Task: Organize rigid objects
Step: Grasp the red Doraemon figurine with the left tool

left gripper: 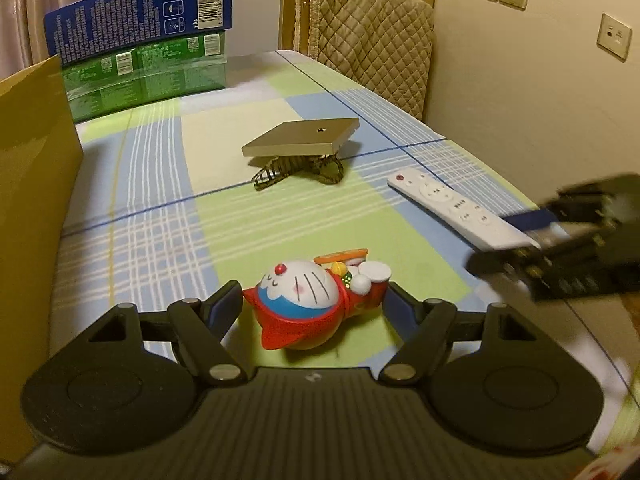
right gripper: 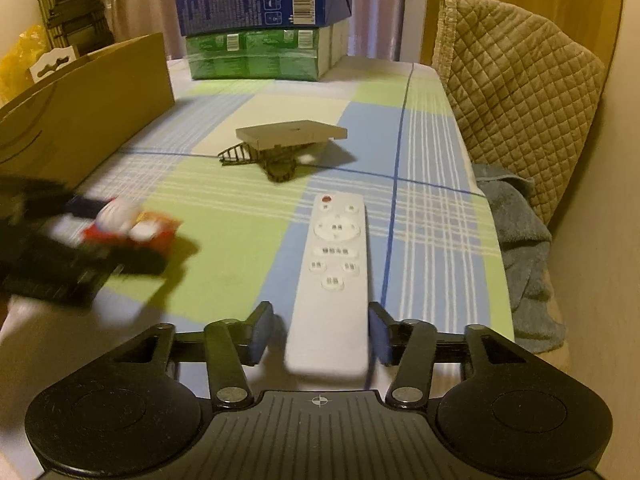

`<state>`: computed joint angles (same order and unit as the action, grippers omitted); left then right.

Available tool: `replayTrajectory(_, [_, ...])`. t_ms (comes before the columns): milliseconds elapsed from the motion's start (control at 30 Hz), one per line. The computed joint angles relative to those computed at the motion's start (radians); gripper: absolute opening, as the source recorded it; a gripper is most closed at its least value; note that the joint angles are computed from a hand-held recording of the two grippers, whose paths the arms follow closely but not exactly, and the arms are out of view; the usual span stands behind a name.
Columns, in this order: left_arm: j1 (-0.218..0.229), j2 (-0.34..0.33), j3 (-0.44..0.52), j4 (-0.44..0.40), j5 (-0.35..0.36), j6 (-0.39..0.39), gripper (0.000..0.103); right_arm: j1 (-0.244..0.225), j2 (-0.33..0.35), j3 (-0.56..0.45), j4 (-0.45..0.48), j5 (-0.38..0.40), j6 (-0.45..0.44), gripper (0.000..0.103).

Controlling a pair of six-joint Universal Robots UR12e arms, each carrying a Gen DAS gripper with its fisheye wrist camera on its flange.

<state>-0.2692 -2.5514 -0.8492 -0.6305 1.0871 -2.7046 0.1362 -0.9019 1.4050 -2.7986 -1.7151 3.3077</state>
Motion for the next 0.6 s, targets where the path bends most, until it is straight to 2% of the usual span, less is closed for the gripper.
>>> replayTrajectory(233, [0.000, 0.025, -0.058, 0.071, 0.031, -0.050, 0.073, -0.003, 0.027, -0.045, 0.020, -0.022, 0.032, 0.054])
replayTrajectory(367, [-0.007, 0.041, -0.097, 0.135, 0.065, -0.045, 0.073, -0.001, 0.027, -0.040, 0.009, -0.030, 0.038, 0.054])
replayTrajectory(600, [-0.012, 0.032, -0.089, 0.173, 0.077, -0.050, 0.072, 0.002, 0.027, -0.040, 0.008, -0.036, 0.047, 0.054])
